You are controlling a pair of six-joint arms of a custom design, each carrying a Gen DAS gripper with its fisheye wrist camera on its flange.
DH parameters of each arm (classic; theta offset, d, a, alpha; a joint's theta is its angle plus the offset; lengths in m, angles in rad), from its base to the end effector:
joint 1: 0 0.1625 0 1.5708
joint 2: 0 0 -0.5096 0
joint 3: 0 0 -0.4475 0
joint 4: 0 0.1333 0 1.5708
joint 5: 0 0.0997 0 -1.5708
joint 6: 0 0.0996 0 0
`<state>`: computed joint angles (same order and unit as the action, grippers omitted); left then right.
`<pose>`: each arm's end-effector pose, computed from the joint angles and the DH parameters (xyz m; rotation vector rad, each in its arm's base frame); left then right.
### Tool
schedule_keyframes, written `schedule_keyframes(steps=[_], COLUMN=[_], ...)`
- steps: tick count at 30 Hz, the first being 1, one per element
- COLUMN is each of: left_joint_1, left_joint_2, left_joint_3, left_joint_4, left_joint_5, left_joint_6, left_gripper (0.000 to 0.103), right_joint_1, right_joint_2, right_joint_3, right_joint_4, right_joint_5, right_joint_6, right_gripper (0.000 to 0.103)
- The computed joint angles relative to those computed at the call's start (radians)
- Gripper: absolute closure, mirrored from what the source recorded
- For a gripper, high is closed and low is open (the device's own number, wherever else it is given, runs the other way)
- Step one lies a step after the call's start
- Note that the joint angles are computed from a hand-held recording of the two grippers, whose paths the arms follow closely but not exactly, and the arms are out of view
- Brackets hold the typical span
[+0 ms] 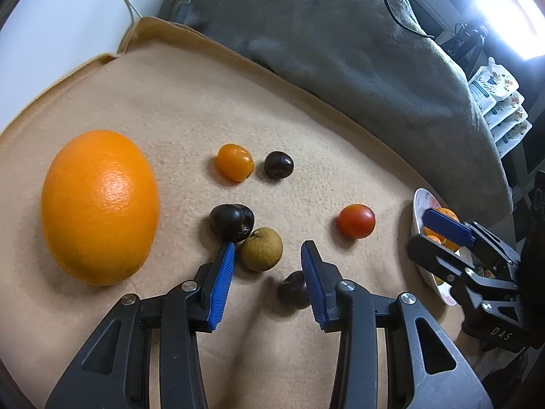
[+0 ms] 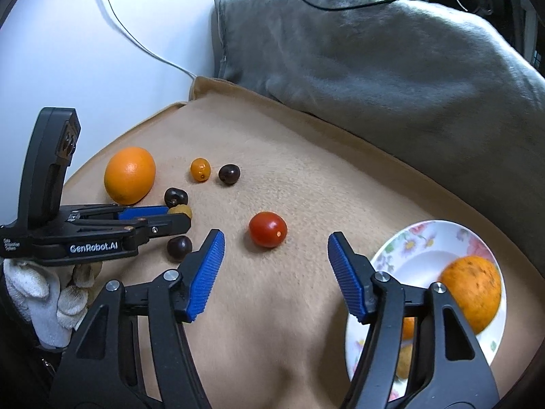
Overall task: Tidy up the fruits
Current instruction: 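Grasp the red cherry tomato with the right tool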
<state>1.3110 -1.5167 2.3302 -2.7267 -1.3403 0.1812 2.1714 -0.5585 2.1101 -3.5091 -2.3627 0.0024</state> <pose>0.0323 -0.4860 0.2883 0.5742 2.8253 -0.5111 0.3677 -0.4263 -0.0421 0.5180 -2.3445 0.7445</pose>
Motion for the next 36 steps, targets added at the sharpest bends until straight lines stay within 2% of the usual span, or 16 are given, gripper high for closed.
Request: schedule_keyframes(steps=[4,11,16,32,36], left_joint_1=[0.011,0.003,0.003,0.011,0.010], left_joint_2=[0.002,0.006,0.014,0.016,0.015], left_joint_3=[-0.012,-0.004,-0.004,-0.001,0.000], left_joint_4=[0.021,0.000,-0.015,-0.021,-0.021], left_joint_5=[-0.013,0.016,0.011,-0.001,0.000], left_joint_6=[-0.012,-0.001,0.005,0.010,0.009], left_gripper=[0.064,0.078,0.078,0.079,0.079], right_joint_1=[-0.011,-0.024,-0.032,-0.071,-0.074], right_joint_2=[0.007,0.015,0.023,0.028,0.032], right_joint_3=[-0.019,-0.040,-0.053,-0.094,-0.099], right_joint_4=[0.040,0.092,0.114,0.209,0.208], right_joint_5=[0.002,-0.002,0.003,0.049,0.050], right_joint_6=[0.000,0.008,0.011,0.057,0.056], right_gripper=[0.039,0.044,0.046,0.067,0.068])
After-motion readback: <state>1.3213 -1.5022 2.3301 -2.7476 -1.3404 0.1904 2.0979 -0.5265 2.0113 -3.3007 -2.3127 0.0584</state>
